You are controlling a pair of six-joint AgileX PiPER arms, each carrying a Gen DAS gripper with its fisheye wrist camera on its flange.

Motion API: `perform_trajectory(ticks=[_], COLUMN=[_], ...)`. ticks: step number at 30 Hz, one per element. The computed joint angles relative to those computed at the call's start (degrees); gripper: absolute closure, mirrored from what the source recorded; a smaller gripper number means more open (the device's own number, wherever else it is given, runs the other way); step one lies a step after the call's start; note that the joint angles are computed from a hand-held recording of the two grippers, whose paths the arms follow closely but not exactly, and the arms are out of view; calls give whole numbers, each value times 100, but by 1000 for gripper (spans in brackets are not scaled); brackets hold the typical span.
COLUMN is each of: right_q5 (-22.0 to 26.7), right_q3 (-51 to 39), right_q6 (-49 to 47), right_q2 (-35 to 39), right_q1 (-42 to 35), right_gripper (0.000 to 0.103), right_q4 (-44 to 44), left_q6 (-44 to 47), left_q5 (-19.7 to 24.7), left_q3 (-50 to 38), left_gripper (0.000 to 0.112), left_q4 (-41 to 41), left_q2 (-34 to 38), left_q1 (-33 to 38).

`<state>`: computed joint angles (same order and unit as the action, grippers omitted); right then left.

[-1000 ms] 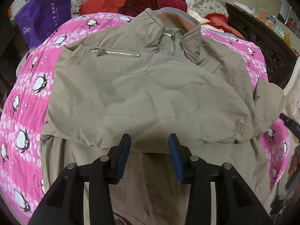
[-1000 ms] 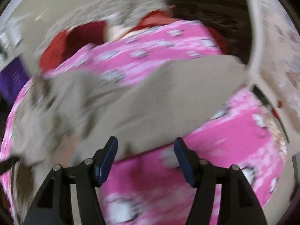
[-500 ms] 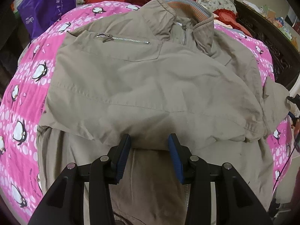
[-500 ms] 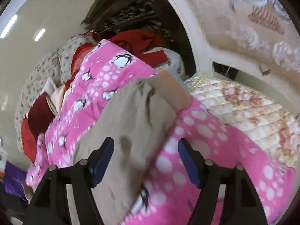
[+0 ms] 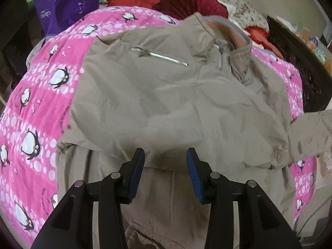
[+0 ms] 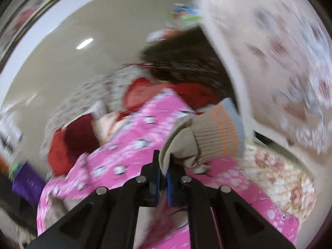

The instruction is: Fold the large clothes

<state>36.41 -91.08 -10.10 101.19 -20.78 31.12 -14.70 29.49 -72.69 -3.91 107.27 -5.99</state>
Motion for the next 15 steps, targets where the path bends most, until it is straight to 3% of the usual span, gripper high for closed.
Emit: perform_trajectory(ticks=[4,7,10,13,14,15], right_q5=[693,944,981,532,414,396], right_q3=[-516,-874,-1241,-1257,-1226,-1317], right_q6=[-44,22,18,293,408,403], right_q2=[-207,-103,327,902,1075,1374], right_q1=[948,2008,3199,4327,4593,4809], right_gripper=[98,98,98,98,94,75], right_q4=[-247,-509,-530,-944,-1060,-1051], left_q6=[281,458,588,723,765,805], left_q5=[-129,-198,-204,-191,-160,-116], left_q3=[172,319,393,441,436,421], left_gripper=[83,83,83,83,83,83], left_q4=[-338,-555,-742,-941,-1019,-1080], left_q2=[-272,-462,-541,-550,-530,-512], left_q1=[267,512,715,883,928,960])
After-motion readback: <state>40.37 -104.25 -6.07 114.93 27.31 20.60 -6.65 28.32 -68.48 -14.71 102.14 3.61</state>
